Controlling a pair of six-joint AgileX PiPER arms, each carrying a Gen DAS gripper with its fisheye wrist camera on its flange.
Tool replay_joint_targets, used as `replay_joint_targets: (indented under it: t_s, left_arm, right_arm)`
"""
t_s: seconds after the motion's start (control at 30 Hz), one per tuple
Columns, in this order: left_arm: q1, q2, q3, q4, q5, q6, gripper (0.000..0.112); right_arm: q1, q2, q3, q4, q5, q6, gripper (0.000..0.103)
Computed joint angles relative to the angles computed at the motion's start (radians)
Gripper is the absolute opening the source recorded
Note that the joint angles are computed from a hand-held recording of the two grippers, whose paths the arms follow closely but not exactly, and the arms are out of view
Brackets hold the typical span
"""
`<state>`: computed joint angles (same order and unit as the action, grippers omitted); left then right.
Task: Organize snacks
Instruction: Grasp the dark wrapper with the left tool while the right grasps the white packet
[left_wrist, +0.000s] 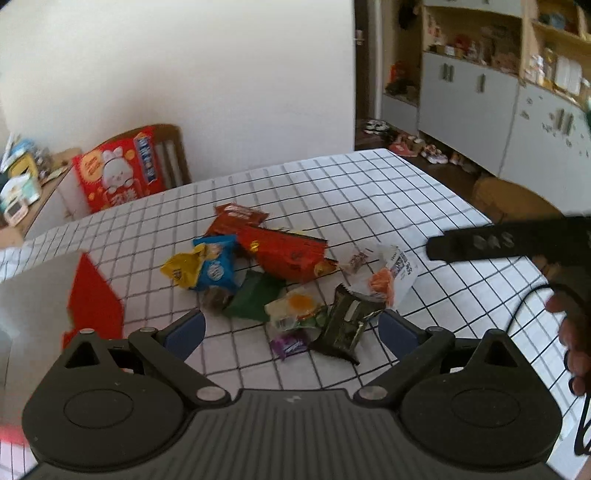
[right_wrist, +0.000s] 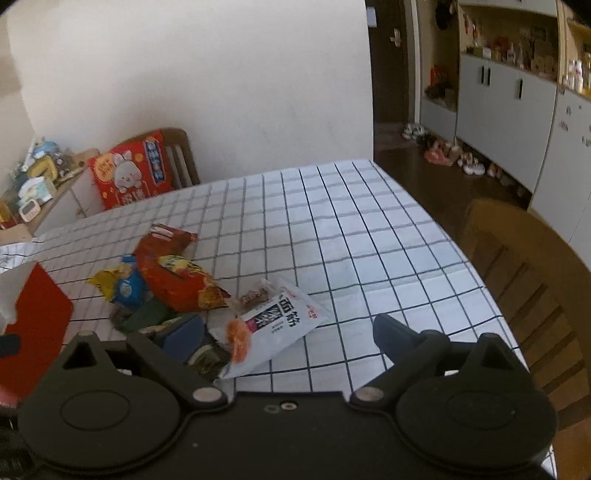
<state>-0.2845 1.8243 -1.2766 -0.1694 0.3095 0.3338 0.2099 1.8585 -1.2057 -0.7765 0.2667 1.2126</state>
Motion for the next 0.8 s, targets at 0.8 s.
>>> replay_joint_targets:
  t_s: [0.8]
  left_arm:
    - [-0.075, 0.326, -0.282, 0.004, 0.100, 0.126, 0.080]
  right_arm:
    - [-0.101, 0.378, -0.534, 0.792, 0.273, -0.662, 0.082]
